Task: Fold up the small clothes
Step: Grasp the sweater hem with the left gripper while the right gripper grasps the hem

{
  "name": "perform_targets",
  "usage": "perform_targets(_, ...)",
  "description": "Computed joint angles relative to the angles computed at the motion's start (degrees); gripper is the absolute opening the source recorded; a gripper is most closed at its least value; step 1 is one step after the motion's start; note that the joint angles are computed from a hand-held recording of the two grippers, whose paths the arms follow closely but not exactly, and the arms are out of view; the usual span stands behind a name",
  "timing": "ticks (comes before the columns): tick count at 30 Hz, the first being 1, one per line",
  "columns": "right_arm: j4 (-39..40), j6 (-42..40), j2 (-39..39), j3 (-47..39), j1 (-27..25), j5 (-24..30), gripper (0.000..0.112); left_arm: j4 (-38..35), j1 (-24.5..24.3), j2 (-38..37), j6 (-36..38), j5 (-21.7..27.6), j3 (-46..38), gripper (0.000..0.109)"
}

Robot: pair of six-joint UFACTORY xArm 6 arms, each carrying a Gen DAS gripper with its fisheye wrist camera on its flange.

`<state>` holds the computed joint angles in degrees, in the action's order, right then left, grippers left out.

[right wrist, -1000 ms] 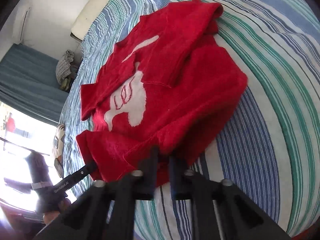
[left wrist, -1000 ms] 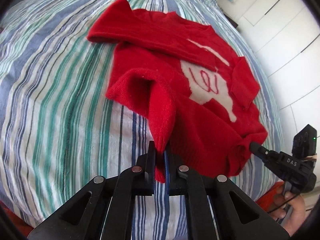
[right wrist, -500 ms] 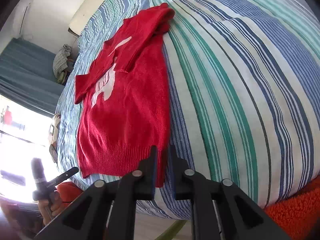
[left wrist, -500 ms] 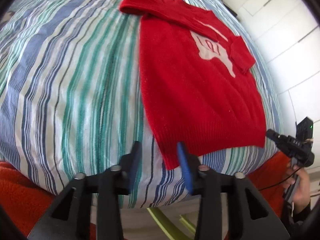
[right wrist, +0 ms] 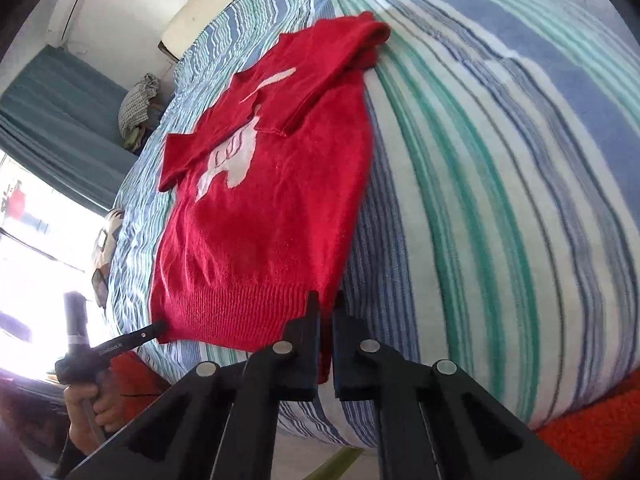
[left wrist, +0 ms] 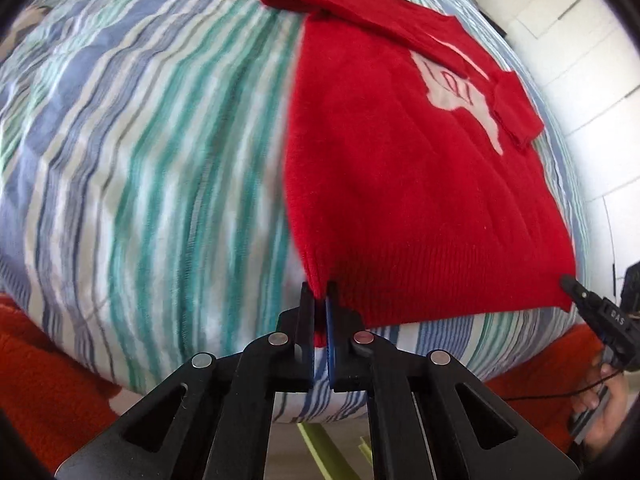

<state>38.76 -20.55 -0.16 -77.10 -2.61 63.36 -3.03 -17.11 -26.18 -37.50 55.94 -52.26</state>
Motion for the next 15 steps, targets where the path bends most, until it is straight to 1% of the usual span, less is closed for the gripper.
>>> perform_targets(2, -2.8, 1.1, -1.5, 0.6, -0.2, -0.4, 0.004, 2.0, 0.5, -2.4, -2.1, 0.8, 1.6, 0.002)
perform_targets(4, -6.4, 2.4, -1.6, 1.3, 0.3, -0.8, 0.004, 2.5, 0.9, -2.0, -2.9, 1.3, 2.1, 0.002)
perform_targets(6, -9.5, 4.5, -0.4, 1.9, 1.0, -1.0, 0.004, 4.5, 0.1, -0.4, -3.8, 1.7, 1.6, 0.002)
perform_targets(10, -11.1, 5.6, -0.2, 2.6, 1.3, -2.4, 0.003, 7.9, -1.0, -0.4, -4.3, 2.3, 1.6, 0.002)
perform_targets(12, -12.5, 5.7, -0.8, 2.8, 1.8, -2.9, 0.003, 8.0, -0.8, -0.6, -4.7, 2.4, 1.7, 0.002)
perform_targets(15, -12.6, 5.5, -0.7, 3.6, 1.9, -4.0, 0.003, 8.7, -0.7, -1.4, -4.5, 2.3, 3.2, 0.002)
